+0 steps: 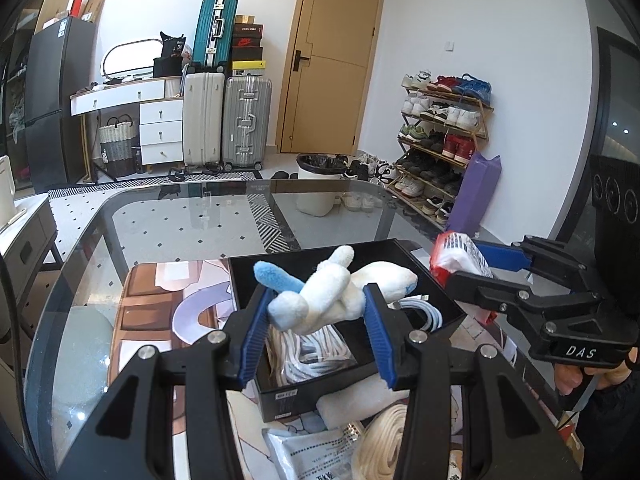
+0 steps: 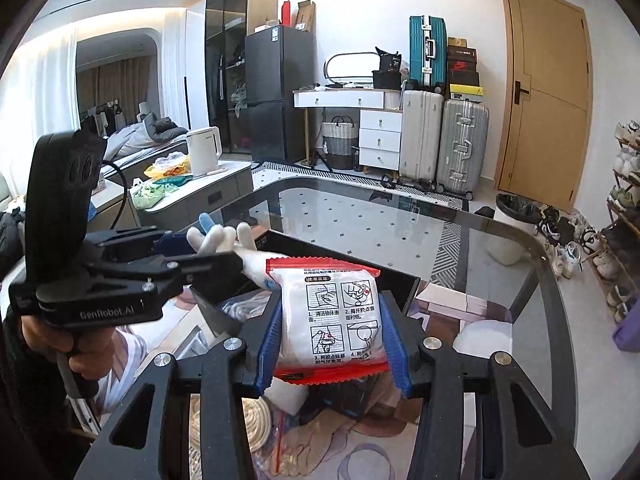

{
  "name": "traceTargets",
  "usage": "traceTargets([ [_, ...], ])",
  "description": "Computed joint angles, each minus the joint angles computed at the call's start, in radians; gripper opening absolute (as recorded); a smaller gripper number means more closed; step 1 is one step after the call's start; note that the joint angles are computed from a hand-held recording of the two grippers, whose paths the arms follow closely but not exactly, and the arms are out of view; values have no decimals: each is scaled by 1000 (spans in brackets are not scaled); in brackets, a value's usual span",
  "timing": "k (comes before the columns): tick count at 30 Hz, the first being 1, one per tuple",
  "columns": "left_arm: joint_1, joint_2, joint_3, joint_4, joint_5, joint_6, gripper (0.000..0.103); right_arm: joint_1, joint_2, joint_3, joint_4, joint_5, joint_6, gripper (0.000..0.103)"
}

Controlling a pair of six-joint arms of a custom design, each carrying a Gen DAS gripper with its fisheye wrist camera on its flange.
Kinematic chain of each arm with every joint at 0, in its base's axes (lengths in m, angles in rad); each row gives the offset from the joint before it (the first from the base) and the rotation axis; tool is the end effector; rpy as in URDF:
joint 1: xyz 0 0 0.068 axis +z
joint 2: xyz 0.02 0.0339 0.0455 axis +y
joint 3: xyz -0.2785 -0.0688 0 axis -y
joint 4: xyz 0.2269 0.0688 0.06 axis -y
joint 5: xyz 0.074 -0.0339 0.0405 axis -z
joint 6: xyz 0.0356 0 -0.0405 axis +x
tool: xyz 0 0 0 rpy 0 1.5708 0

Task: Organize soft objects
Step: 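Carry the plush toy and packet toward the black box, then lower the plush toy and red-edged packet into the black box, open both tools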

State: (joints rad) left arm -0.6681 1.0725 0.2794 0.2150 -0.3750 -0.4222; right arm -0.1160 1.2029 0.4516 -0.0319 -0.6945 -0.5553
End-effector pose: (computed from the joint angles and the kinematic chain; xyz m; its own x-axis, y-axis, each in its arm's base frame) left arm 0.1483 -0.1004 0.1800 -0.5288 -0.0684 -0.8460 0.1304 0.9784 -0.1606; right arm 0.1997 -0.0003 0.1908 -0.4049 -0.3606 -0.8402 -0.6767 0.7362 0.0101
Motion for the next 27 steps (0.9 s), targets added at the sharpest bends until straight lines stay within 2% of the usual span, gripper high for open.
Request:
traceTargets([
  [15, 65, 158, 40, 66, 35, 49, 45, 71, 163, 58, 103, 59, 55, 46],
  [24, 86, 235, 66, 70, 65, 68, 45, 132, 256, 87, 161, 127, 70, 46],
  [27, 72, 247, 80, 57, 41, 83, 45, 139, 267, 87, 179, 139, 68, 46],
])
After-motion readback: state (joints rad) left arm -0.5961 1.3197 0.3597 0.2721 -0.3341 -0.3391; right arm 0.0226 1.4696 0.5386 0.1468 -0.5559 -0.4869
